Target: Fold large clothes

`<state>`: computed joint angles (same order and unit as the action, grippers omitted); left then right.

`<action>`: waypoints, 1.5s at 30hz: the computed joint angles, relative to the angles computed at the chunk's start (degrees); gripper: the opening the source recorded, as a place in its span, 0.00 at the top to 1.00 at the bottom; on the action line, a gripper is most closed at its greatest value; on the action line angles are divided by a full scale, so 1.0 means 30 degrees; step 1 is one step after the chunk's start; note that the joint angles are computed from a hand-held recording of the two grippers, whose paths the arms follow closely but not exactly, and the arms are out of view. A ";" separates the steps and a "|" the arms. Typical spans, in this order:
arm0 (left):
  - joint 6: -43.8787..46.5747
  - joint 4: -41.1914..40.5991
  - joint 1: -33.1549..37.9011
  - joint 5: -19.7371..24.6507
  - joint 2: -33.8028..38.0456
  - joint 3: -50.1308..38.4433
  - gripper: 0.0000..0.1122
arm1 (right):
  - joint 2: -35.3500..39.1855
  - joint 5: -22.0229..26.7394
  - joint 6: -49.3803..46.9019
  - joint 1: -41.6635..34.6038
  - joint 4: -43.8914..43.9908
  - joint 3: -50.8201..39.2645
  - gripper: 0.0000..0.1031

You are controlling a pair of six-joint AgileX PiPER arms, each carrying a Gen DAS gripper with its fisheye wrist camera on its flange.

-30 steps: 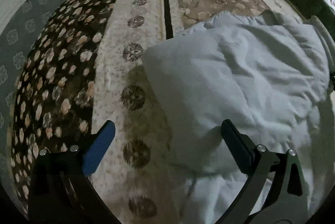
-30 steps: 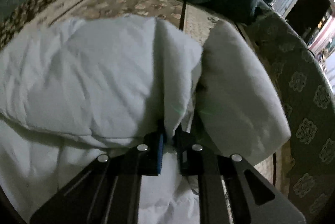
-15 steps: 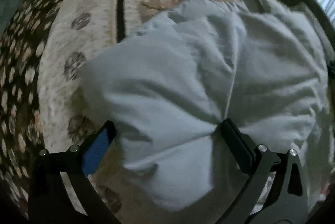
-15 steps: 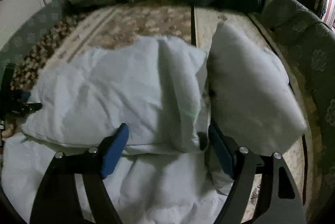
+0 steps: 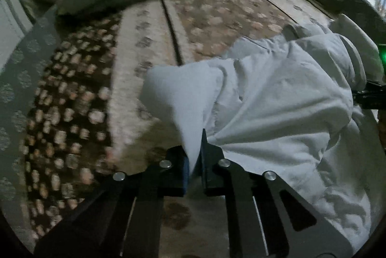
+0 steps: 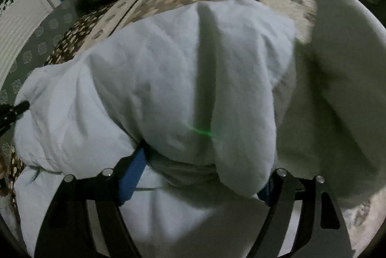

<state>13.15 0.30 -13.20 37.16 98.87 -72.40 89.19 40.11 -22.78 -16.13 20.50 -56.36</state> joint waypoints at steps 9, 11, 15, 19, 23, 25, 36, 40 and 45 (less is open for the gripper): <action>-0.3837 0.4512 -0.0749 0.1033 0.3508 -0.1536 0.93 | 0.0348 0.1671 0.1726 0.0758 -0.0916 -0.2391 0.23; -0.4387 0.4963 -0.0826 0.0512 0.2966 -0.0817 0.85 | -0.0559 0.1871 -0.0023 -0.0939 0.0891 -0.1692 0.23; -0.3351 0.3261 0.0014 0.0939 0.2512 -0.1074 0.69 | 0.0292 0.1933 -0.0320 -0.1397 0.1227 -0.2235 0.48; -0.2688 0.1267 0.0367 0.1145 0.0949 -0.1020 0.31 | -0.0520 0.0023 0.0666 -0.0246 -0.0417 -0.1162 0.84; -0.3713 0.1414 -0.0694 0.2205 -0.0978 -0.0863 0.22 | -0.2678 0.1041 -0.0777 -0.2205 0.0173 0.0028 0.86; -0.6348 0.3695 -0.2284 0.3454 -0.1245 -0.1408 0.21 | -0.2579 0.1867 -0.1718 -0.3689 0.0114 0.0107 0.85; -1.4928 0.7524 -0.7351 0.6396 0.0380 -0.2704 0.13 | -0.5312 0.1719 -0.1654 -0.5159 -0.3903 -0.1180 0.65; -1.4616 0.7176 -0.7360 0.5140 0.1232 -0.1606 0.13 | -0.4027 0.2893 -0.3099 -0.5829 -0.0031 -0.2904 0.65; -1.4088 0.6656 -0.6132 0.4604 0.1581 -0.1023 0.14 | 0.1052 0.1145 0.0568 -0.2363 -0.3229 -0.4088 0.67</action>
<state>-29.12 20.27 -31.60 50.97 103.62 -75.47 92.34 43.54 -21.07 -23.22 10.82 -68.62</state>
